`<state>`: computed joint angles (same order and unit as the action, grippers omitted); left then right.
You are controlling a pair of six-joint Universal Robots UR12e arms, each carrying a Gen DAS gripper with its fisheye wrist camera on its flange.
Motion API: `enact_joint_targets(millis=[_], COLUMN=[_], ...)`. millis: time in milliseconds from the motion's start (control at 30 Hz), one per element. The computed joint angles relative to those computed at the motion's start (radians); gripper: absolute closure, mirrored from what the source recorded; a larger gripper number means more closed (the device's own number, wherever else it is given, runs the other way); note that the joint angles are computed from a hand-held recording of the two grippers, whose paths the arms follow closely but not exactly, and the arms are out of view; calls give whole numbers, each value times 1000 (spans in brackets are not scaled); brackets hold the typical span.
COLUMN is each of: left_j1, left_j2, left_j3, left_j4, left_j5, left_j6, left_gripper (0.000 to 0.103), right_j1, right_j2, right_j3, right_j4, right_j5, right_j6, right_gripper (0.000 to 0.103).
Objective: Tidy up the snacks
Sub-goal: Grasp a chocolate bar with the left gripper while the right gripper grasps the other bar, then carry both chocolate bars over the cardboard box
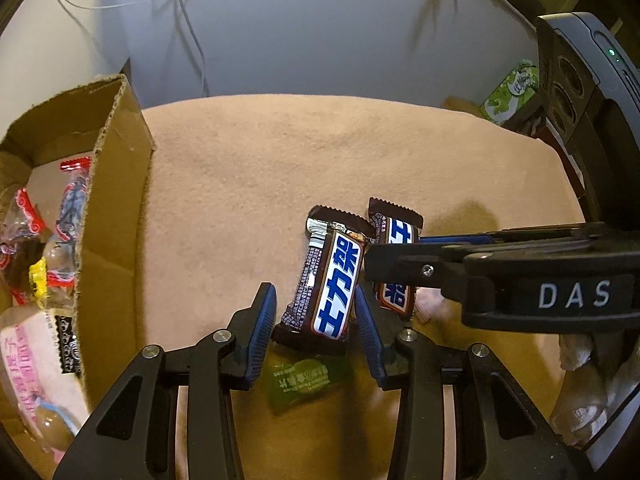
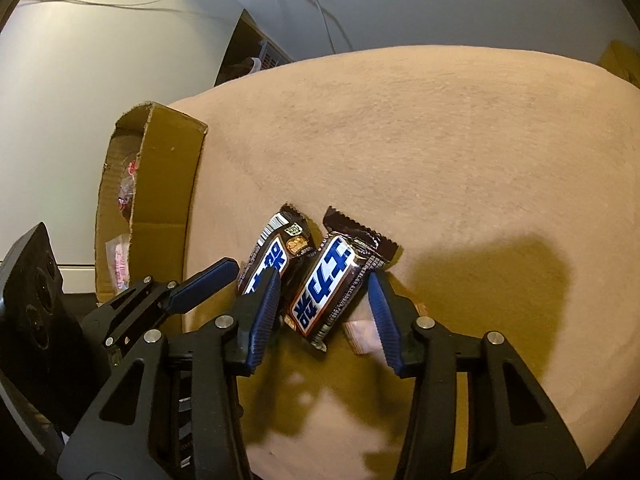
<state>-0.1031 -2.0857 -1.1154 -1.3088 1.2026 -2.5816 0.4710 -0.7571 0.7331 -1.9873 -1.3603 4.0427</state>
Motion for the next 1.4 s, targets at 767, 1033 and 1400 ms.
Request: enact_joint_targets(millis=[767,1033,1400], left_j1=[0,9,27], left_j2=[2,14,48], left_j3=[-17,-29,-65], left_j4=[48,63,108], left_j5=[8,-1,-39], left_j6=[-58,-61,-54], left_gripper=[76,76,76], right_j1=[11,15,19], right_j2=[48,9,-56], right_j3=[-112,-36,50], right_j4=[150,71,-15], right_j5=[-91,-95,-126], right_j6=[-172,-145,-128], right_gripper=[67,68,68])
